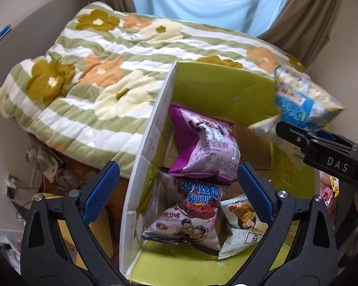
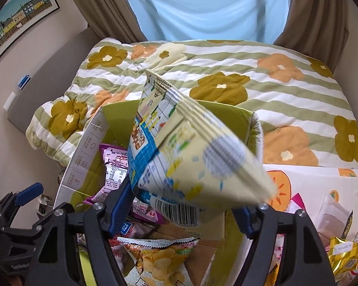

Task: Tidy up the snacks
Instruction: 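Carry both bags to the cardboard box and release them inside with both tools, then grasp a yellow bag with the left tool while the right tool grasps a white-red-blue bag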

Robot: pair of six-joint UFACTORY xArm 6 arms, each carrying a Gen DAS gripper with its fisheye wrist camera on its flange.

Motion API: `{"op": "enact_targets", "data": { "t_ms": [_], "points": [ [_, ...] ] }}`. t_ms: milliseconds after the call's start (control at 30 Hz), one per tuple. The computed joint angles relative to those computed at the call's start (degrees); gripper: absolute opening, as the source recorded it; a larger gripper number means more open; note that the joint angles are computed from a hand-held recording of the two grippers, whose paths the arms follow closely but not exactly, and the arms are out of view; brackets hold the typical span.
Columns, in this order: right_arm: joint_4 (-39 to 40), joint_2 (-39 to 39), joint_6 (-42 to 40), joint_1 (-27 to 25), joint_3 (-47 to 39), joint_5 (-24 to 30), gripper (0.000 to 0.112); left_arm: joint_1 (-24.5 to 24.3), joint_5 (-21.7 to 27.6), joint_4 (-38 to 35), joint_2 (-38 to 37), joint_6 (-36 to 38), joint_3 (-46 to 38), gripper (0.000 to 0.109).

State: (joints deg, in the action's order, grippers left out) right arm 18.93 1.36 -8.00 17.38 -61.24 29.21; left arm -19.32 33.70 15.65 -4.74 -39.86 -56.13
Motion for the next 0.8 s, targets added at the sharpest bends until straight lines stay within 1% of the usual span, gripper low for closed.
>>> {"op": "enact_targets", "data": {
  "t_ms": [67, 100, 200, 267, 367, 433, 533, 600, 700, 800],
  "points": [
    [-0.15, -0.01, -0.18, 0.23, 0.39, -0.91, 0.097, 0.08, -0.59, -1.2, -0.87, 0.49, 1.29, 0.098],
    [0.21, -0.54, -0.84, 0.36, 1.05, -1.52, 0.098, 0.13, -0.87, -1.7, -0.87, 0.78, 1.38, 0.098],
    [-0.27, -2.56, -1.45, 0.8, 3.54, -3.01, 0.098, -0.14, -1.7, -2.35, -1.91, 0.96, 2.71, 0.098],
    [-1.06, -3.47, -1.29, 0.79, 4.4, -2.49, 0.098, -0.5, -1.71, -1.88, -2.59, 0.72, 3.3, 0.098],
    [2.43, -5.05, -3.61, 0.6, 5.41, -1.65, 0.098, -0.99, -0.94, -1.02, -3.42, 0.34, 3.4, 0.098],
    [2.91, -5.95, -3.37, 0.74, 5.9, -1.55, 0.098, -1.2, -0.8, -1.0, -4.18, 0.59, 3.43, 0.098],
    [2.11, -8.37, -1.82, 0.88, 7.29, -2.08, 0.098, -1.8, -0.55, 0.31, -5.76, 0.62, 3.66, 0.098],
    [0.92, -10.01, -0.24, 0.87, 8.4, -2.54, 0.098, -2.19, -0.24, -0.96, -6.5, 1.77, 3.53, 0.098],
    [-1.43, -13.47, 2.61, 0.33, 10.49, -2.63, 0.098, -3.13, -2.15, -4.74, -7.24, 5.3, 3.56, 0.098],
    [-3.69, -17.33, 5.17, -0.56, 13.09, -3.12, 0.098, -5.11, -2.58, -6.22, -6.39, 8.34, 1.82, 0.098]
  ]
}}
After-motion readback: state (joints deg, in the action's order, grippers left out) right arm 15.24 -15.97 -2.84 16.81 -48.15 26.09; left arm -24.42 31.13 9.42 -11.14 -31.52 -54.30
